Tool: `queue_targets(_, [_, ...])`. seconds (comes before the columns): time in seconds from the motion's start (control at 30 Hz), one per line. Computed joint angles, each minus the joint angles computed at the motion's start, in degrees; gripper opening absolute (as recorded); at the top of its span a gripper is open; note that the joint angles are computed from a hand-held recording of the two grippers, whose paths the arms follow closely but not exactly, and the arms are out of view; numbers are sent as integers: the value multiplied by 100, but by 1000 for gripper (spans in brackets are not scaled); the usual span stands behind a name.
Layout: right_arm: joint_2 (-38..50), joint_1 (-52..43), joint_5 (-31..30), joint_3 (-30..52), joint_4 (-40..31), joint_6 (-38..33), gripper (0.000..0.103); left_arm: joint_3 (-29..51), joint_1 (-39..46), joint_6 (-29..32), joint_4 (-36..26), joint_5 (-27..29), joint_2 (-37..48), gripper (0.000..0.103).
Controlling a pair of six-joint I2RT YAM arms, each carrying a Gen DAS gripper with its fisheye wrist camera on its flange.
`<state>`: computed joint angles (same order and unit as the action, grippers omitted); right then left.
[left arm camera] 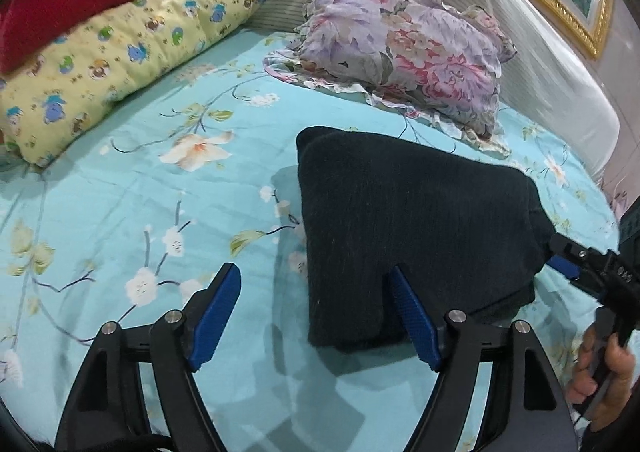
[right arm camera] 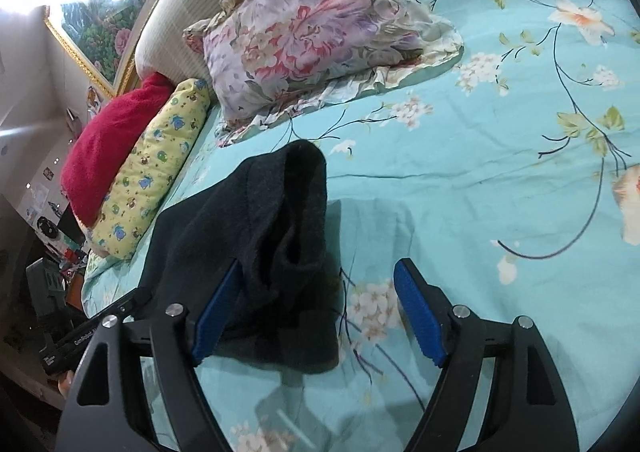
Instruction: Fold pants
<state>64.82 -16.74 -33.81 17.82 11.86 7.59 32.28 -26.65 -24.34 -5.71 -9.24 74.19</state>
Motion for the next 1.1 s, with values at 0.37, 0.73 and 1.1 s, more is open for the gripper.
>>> queue_targets(0.37, [-1295,1152,965,-373,-757,-454,83,-262,-530,-42,-227,-569,-440,81])
queue_targets(0.73, [-1165,2709,2462,-348,-859,-863,93,-442,-907,-1,-346,-967,-537,82])
queue_targets(1.1, [-732,3454,3339,-403,-594,-1016,95,-758,-1431,-41,-160,-1428,-610,83])
